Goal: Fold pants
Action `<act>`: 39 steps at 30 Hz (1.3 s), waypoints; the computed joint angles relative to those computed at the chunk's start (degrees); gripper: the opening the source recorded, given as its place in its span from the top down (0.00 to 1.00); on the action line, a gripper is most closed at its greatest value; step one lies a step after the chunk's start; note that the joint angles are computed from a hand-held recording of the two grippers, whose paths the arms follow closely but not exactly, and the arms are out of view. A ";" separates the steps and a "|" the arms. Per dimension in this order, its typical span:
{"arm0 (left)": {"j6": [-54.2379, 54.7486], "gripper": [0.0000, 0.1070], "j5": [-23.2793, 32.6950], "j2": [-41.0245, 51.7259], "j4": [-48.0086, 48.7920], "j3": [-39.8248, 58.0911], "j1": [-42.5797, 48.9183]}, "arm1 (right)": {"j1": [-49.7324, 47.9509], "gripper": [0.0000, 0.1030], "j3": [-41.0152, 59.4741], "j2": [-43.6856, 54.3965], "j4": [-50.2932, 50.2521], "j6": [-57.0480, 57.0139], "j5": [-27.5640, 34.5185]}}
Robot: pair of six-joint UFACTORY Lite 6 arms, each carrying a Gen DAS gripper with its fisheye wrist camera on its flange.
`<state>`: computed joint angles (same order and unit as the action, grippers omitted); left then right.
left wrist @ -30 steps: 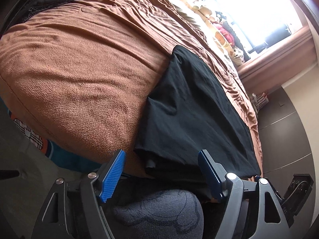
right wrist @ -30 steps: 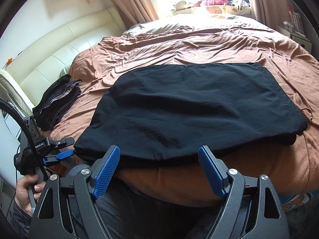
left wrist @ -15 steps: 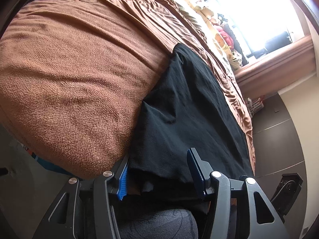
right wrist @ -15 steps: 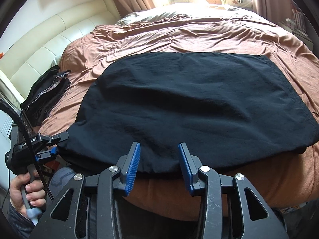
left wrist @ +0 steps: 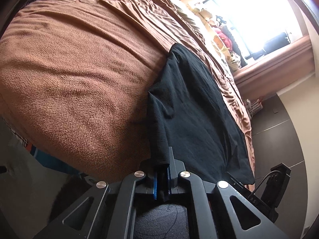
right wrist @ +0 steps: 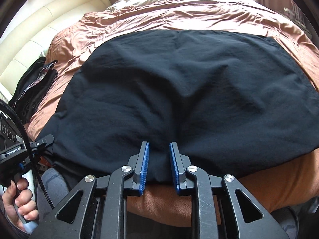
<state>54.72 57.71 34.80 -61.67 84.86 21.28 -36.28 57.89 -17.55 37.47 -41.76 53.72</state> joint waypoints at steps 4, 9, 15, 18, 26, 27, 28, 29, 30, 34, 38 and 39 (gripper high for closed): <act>2.46 0.95 1.15 -1.87 -2.33 -2.30 1.33 | 0.09 0.88 0.26 -0.80 -1.30 -0.04 1.79; 2.22 0.95 1.95 -3.11 -3.40 -2.84 2.00 | -2.01 0.92 6.05 2.09 1.11 -1.96 5.20; -1.37 0.95 2.26 -2.22 -3.94 -2.20 2.17 | 4.12 0.92 11.47 8.64 -2.95 2.00 0.80; -3.70 0.95 1.80 -2.27 -3.68 -2.57 2.32 | 6.69 0.92 14.91 12.41 -5.06 5.22 -1.32; -7.23 0.95 0.02 -1.47 -4.58 -2.86 1.53 | 10.88 0.92 25.83 22.63 -11.11 12.85 -3.48; -7.83 0.95 -0.61 -1.39 -4.47 -2.95 1.24 | 11.44 0.92 27.02 23.74 -11.90 13.77 -3.73; -8.51 0.95 -1.15 -1.35 -4.43 -3.00 0.93 | 11.93 0.92 28.44 24.98 -12.60 14.57 -3.76; -8.77 0.95 -1.64 -1.42 -4.85 -3.26 0.71 | 12.55 0.92 30.05 26.25 -13.36 15.55 -3.62; -8.87 0.95 -2.19 -1.59 -5.36 -3.57 0.49 | 13.09 0.92 31.67 27.53 -14.03 16.35 -3.48; -9.61 0.94 -3.91 -1.63 -6.03 -4.31 -0.53 | 14.57 0.92 40.34 34.25 -16.39 19.60 -1.79; -10.87 0.89 -4.82 -1.22 -6.52 -4.11 -0.83 | 15.28 0.92 49.58 40.93 -18.35 22.06 0.51; -10.90 0.89 -5.27 -1.38 -6.60 -4.39 -0.95 | 15.49 0.92 51.70 42.43 -19.08 23.09 0.86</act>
<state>43.82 52.45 33.42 -68.28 80.47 20.33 -20.78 109.58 24.89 18.39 -18.67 54.58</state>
